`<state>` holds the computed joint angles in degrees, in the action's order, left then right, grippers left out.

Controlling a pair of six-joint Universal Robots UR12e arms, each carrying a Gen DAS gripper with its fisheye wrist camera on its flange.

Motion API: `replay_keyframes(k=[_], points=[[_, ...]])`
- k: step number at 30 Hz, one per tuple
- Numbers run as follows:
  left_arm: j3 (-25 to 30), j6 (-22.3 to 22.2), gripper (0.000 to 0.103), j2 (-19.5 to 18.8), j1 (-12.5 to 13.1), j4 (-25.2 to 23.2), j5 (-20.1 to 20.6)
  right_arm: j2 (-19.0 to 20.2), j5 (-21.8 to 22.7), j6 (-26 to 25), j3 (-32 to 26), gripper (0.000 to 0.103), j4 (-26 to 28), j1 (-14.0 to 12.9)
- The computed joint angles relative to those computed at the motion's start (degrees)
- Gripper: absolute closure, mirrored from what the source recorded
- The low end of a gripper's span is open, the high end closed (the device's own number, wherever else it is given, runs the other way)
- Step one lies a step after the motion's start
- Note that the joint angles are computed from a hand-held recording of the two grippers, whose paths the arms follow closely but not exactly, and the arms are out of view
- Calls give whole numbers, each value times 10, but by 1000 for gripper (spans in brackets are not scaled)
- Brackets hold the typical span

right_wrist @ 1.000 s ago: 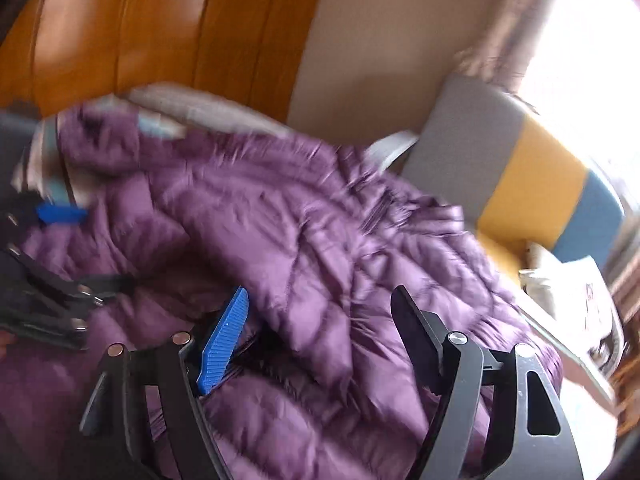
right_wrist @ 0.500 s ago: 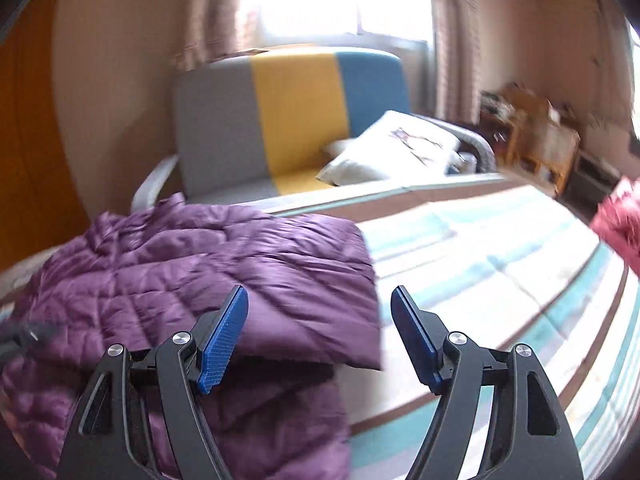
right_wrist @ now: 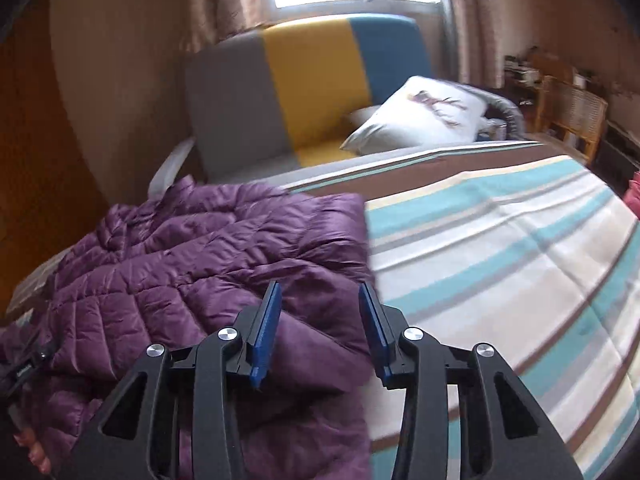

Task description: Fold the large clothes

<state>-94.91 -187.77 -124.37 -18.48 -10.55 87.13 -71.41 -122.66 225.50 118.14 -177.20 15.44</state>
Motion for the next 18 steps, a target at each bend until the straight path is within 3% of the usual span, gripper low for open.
replay_keyframes(k=[6,12,13,15,16,18], points=[[2,-4,89,-5,1,0,-6,14,78,-1,-16,69,53,-29],[1,12,86,-6,-7,0,16,21,70,-11,-22,69,61,-29],[0,12,82,-5,-7,1,18,20,72,-10,-20,69,57,-30],[-7,6,57,1,-5,9,14,17,70,-8,-17,69,54,-29],[-13,4,38,7,-4,13,11,14,61,-7,-15,69,48,-26],[-31,-7,33,20,-8,52,49,9,39,-18,-8,69,20,-16]])
